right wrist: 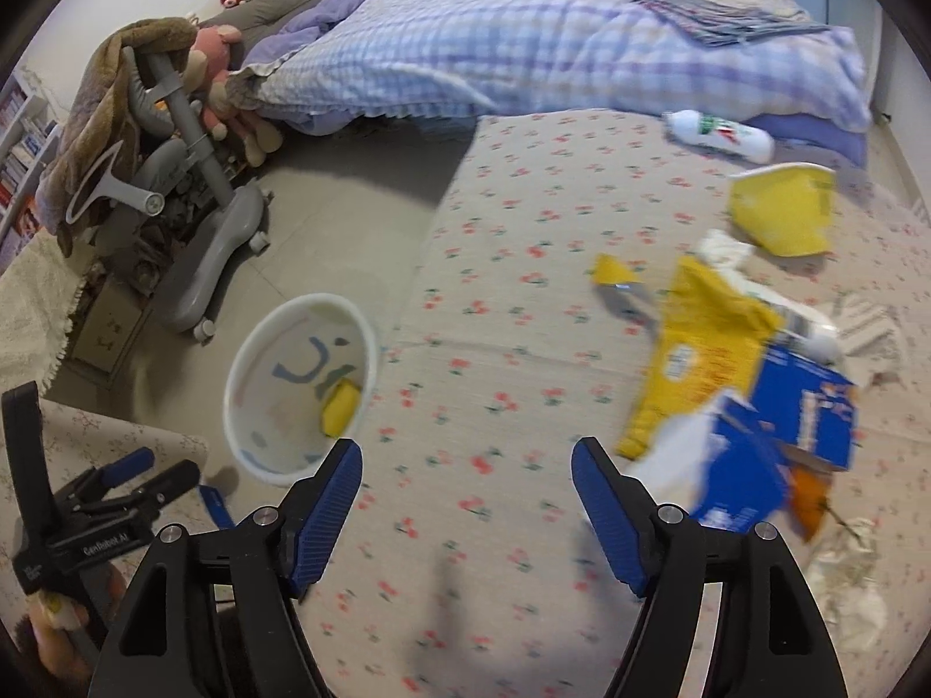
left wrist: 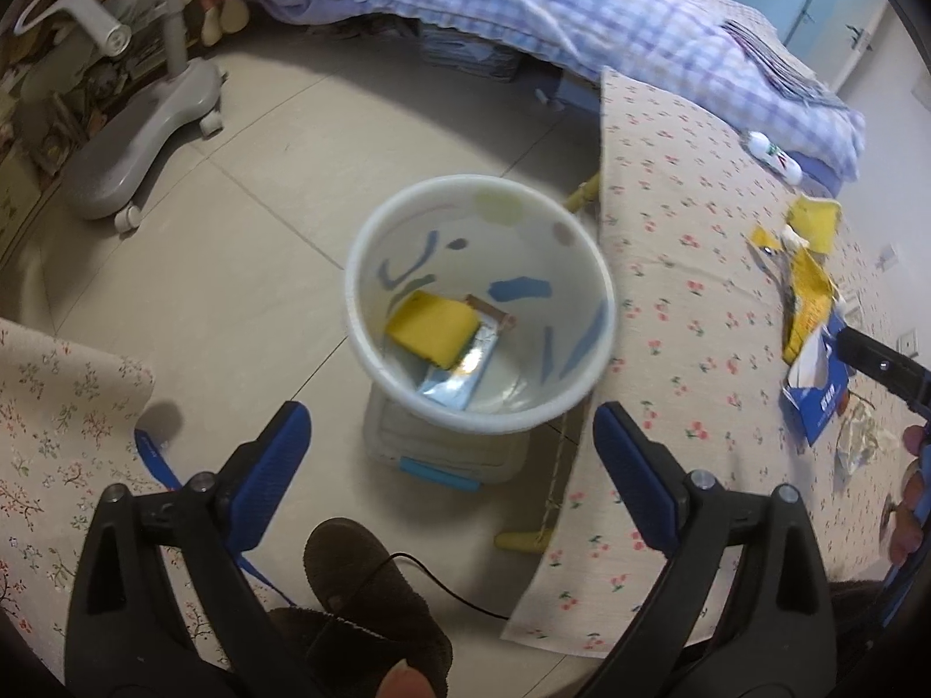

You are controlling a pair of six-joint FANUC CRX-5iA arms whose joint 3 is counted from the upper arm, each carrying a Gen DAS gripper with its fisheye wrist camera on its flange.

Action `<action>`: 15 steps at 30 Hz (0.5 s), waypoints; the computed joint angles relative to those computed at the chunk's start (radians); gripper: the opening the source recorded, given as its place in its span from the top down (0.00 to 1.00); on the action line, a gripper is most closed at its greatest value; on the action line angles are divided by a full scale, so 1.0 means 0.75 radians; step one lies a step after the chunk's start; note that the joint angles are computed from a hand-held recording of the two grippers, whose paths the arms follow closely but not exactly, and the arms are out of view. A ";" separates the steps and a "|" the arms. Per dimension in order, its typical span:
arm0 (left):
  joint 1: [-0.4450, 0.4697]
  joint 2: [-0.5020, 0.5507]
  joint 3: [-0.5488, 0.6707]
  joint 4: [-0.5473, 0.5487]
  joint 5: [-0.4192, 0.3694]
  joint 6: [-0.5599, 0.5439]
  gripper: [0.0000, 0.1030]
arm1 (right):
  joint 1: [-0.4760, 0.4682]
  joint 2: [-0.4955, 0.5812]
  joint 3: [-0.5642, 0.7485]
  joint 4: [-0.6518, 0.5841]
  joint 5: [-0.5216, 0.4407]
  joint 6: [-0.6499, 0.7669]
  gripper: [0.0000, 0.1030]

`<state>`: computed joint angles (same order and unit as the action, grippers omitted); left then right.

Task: Collect trash
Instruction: 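Carry both items to the wastebasket and open both tools to drop them, then grasp the crumpled white tissue with the right tool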

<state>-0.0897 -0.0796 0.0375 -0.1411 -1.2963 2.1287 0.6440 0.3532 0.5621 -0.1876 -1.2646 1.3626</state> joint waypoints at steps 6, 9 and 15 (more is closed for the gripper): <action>-0.069 0.042 0.043 -0.002 0.020 -0.023 0.01 | -0.118 -0.096 -0.108 0.022 0.003 0.026 0.23; -0.097 0.069 0.064 0.012 0.023 -0.045 0.01 | -0.171 -0.123 -0.147 0.038 -0.012 0.032 0.22; -0.154 0.123 0.113 0.021 0.025 -0.047 0.01 | -0.253 -0.143 -0.215 0.071 -0.072 0.013 0.22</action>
<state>-0.2050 0.0123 0.1220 -0.1254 -1.2777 2.0936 0.4544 0.2461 0.4011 -0.1342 -1.3184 1.3723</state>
